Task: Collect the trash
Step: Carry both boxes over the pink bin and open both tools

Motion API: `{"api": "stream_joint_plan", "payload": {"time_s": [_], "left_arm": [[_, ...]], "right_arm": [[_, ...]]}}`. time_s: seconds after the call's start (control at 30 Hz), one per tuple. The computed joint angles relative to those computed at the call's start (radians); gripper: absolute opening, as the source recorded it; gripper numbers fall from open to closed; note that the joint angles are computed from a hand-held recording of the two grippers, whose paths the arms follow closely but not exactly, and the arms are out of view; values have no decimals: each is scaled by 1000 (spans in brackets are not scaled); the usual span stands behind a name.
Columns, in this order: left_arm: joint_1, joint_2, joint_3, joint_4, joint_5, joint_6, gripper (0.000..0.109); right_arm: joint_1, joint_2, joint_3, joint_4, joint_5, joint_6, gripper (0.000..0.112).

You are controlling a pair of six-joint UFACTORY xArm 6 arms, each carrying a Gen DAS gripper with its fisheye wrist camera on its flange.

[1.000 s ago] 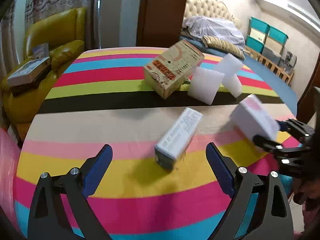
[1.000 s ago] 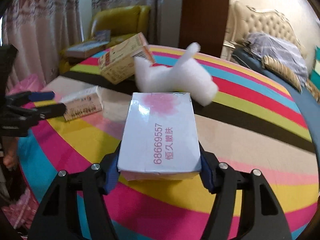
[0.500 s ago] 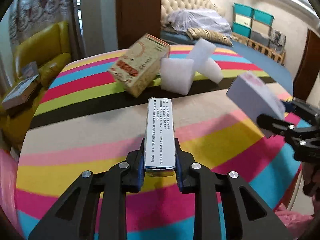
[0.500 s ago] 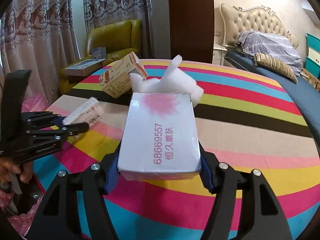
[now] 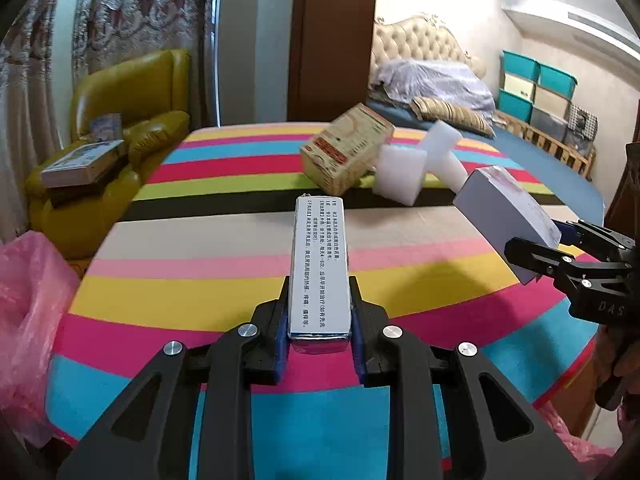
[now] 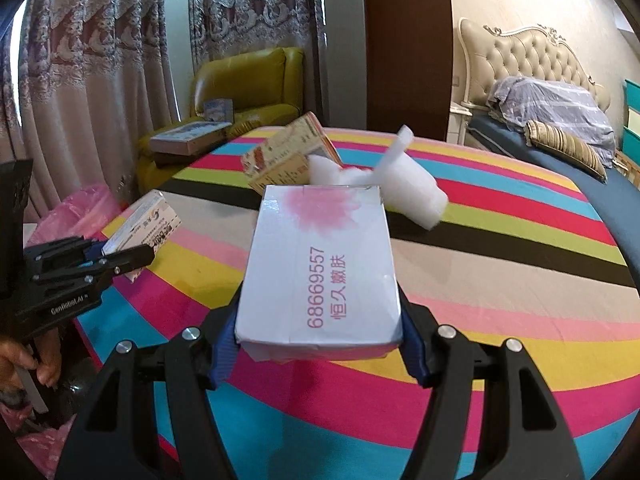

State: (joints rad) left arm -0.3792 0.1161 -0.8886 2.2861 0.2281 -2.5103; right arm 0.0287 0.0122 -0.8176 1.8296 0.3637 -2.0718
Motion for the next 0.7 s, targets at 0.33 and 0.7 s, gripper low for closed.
{"api": "stream_joint_plan", "payload": {"time_s": [0.33,0.7], "left_arm": [[-36,-133,164,19,172,-42,23],[-11,-260,297,0,247,-49,23]], "right_arm": [[50,-51,36,90,58,-48,64],[116,-67,40,118,88,-66,64]]}}
